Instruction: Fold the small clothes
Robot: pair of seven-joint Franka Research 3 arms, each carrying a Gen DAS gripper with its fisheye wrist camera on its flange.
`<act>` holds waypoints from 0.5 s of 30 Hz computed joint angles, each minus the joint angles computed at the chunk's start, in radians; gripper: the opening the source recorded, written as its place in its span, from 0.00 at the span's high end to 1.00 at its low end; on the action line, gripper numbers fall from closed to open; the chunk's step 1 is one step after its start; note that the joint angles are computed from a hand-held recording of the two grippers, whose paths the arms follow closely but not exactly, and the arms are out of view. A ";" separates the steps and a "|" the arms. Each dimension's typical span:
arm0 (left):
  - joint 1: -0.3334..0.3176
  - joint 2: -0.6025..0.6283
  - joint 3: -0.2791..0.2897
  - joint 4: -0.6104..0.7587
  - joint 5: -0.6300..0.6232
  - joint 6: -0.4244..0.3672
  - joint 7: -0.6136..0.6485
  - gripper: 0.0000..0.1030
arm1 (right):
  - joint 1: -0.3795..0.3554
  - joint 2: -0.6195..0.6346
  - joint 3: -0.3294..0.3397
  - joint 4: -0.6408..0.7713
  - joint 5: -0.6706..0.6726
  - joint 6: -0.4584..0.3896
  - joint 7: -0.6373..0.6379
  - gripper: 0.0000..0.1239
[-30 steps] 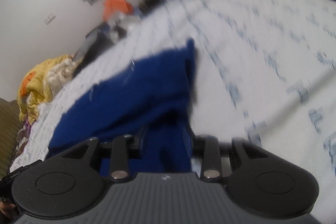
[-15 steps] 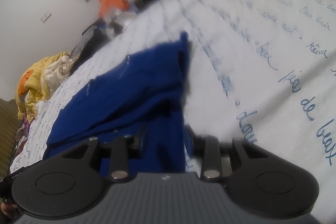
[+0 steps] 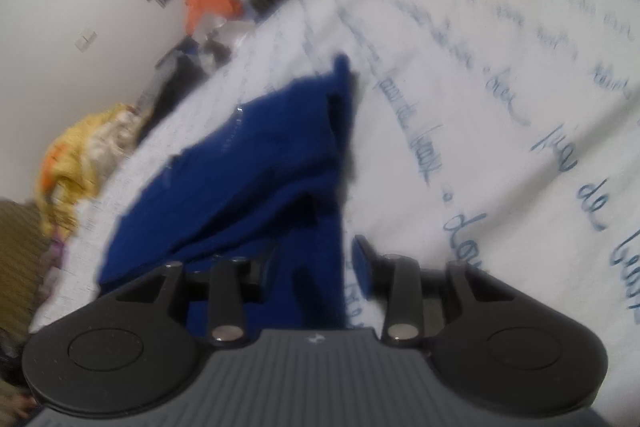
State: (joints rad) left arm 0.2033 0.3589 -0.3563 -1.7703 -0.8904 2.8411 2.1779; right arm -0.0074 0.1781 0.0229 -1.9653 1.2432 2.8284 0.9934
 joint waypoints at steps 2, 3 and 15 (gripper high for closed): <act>0.042 0.015 -0.021 0.036 -0.067 -0.098 0.024 0.03 | -0.042 0.009 0.000 0.022 0.124 -0.110 -0.047 0.57; 0.049 0.023 -0.016 0.053 -0.087 -0.141 0.021 0.03 | -0.056 0.017 -0.008 0.032 0.151 -0.158 -0.039 0.57; 0.011 0.060 0.062 0.126 -0.103 -0.254 -0.026 0.18 | -0.085 0.057 -0.029 0.093 0.081 -0.359 0.046 0.68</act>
